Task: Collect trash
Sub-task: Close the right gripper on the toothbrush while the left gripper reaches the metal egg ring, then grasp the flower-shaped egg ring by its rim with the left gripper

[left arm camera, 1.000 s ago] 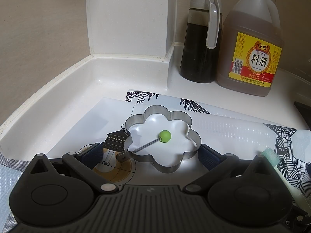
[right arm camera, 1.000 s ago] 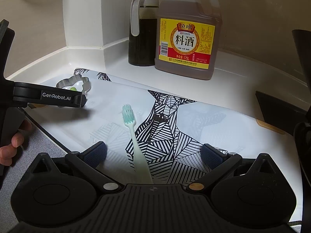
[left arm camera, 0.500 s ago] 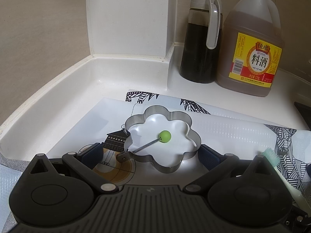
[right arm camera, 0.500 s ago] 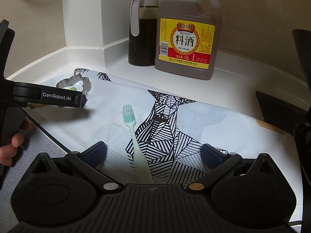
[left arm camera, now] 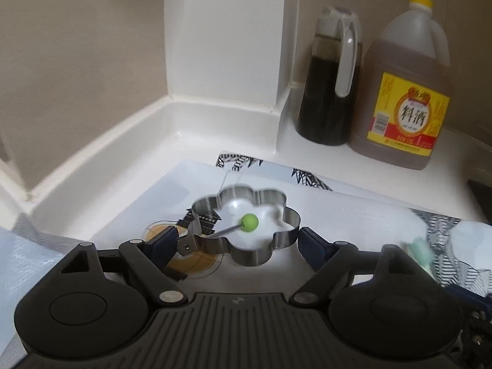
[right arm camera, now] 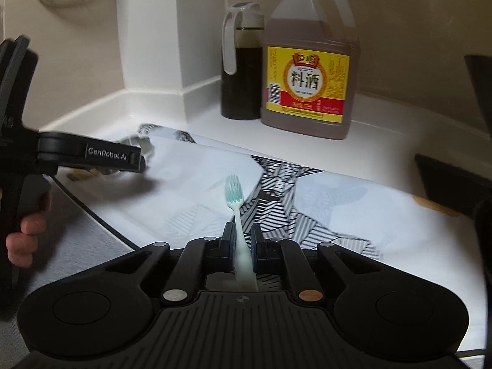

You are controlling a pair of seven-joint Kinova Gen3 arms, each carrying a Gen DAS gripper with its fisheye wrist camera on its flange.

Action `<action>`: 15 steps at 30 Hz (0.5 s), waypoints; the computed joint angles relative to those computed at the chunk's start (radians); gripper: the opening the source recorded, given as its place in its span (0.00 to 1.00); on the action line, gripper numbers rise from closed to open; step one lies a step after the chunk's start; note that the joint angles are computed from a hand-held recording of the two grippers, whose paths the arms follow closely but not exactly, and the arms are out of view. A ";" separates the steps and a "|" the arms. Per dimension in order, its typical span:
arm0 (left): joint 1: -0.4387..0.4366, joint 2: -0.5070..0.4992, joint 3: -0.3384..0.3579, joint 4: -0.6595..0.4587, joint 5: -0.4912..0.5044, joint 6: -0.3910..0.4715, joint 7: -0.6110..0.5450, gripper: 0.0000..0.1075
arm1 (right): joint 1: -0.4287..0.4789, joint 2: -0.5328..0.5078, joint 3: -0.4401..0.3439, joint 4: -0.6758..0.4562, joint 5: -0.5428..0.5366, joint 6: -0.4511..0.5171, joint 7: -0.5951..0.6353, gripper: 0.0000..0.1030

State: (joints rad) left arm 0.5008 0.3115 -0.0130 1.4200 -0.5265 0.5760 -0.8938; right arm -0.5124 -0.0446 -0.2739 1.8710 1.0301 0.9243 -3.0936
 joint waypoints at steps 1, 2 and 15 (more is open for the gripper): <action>0.002 -0.019 -0.005 0.015 -0.003 0.000 0.009 0.82 | -0.005 -0.010 0.005 0.014 0.016 -0.020 -0.028 0.11; 0.010 -0.040 -0.008 0.028 -0.012 0.003 0.024 0.82 | 0.001 -0.014 -0.008 0.027 0.049 -0.023 -0.065 0.11; 0.004 -0.353 0.138 0.227 -0.220 0.186 0.226 0.15 | -0.006 -0.048 -0.040 0.121 0.267 -0.036 -0.308 0.10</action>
